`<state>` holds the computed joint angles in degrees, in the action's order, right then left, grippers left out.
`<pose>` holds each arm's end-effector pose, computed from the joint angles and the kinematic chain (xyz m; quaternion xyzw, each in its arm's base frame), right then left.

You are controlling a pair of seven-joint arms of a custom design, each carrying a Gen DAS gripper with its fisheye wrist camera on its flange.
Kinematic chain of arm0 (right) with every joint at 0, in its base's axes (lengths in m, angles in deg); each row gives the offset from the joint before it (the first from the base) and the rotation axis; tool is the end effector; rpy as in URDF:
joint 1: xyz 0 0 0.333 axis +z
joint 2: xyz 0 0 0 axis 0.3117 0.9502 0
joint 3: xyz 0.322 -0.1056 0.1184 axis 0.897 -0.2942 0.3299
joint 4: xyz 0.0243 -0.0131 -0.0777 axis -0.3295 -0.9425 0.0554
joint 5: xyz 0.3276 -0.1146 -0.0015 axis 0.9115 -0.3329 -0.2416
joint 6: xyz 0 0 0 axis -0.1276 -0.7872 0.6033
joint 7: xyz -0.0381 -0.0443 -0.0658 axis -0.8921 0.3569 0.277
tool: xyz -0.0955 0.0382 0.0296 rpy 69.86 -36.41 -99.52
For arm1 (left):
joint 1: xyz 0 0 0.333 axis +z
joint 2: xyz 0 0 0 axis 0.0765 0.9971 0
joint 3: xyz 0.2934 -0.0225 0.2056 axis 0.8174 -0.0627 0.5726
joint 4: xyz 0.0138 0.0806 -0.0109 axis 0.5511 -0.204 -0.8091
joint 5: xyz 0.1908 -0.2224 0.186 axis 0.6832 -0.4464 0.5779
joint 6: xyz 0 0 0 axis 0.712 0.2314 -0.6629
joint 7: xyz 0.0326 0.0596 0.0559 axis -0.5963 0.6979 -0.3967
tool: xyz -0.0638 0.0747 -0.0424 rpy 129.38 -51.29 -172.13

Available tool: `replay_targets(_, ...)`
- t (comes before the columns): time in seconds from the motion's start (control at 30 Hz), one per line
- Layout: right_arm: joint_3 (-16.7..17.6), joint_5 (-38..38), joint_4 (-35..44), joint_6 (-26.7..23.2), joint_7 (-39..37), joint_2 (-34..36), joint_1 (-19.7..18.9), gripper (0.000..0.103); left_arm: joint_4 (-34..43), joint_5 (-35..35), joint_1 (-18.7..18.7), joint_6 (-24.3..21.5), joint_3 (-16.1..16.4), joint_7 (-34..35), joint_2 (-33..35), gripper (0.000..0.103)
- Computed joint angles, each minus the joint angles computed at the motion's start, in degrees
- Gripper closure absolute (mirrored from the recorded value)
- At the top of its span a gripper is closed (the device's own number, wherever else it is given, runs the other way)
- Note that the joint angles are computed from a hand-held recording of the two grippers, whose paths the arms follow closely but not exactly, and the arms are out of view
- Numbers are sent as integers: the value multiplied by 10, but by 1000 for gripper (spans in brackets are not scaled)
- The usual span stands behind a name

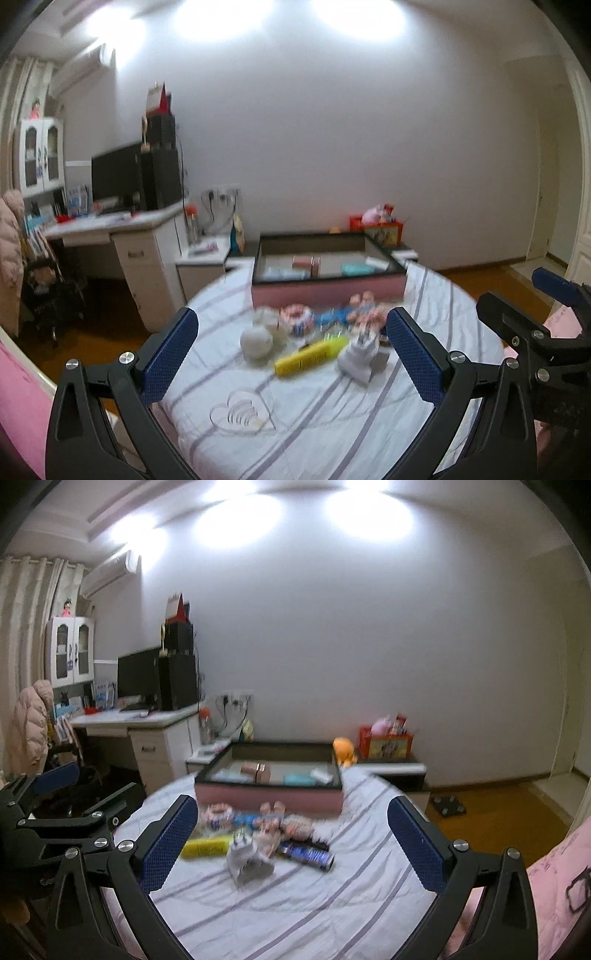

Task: Organize rigid objects
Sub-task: 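Withdraw both tools from the pink box back toward the remaining items, then grasp the white plush toy with left tool while right tool grasps the white-pink block figure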

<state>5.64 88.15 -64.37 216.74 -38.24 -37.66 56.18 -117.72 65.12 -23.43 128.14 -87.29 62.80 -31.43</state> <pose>0.5732 0.3377 0.4641 -0.6215 0.5110 -0.3666 0.4672 0.5579 -0.3836 0.4810 -0.5897 0.5876 -0.3832 0.4002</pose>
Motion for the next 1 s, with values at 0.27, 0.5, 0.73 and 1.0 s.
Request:
replay_targets(0.27, -248, 189, 105, -201, -66, 88, 162, 0, 13, -116, 26, 46, 10, 82, 51, 0)
replay_targets(0.5, -409, 98, 124, -355, 129, 163, 227, 0, 36, -217, 35, 94, 34, 162, 92, 0)
replay_targets(0.73, -436, 29, 149, -395, 231, 189, 210, 0, 104, -323, 42, 99, 55, 253, 140, 0)
replay_targets(1.0, -447, -47, 215, -445, 330, 225, 163, 0, 228, -454, 51, 56, 56, 410, 218, 0)
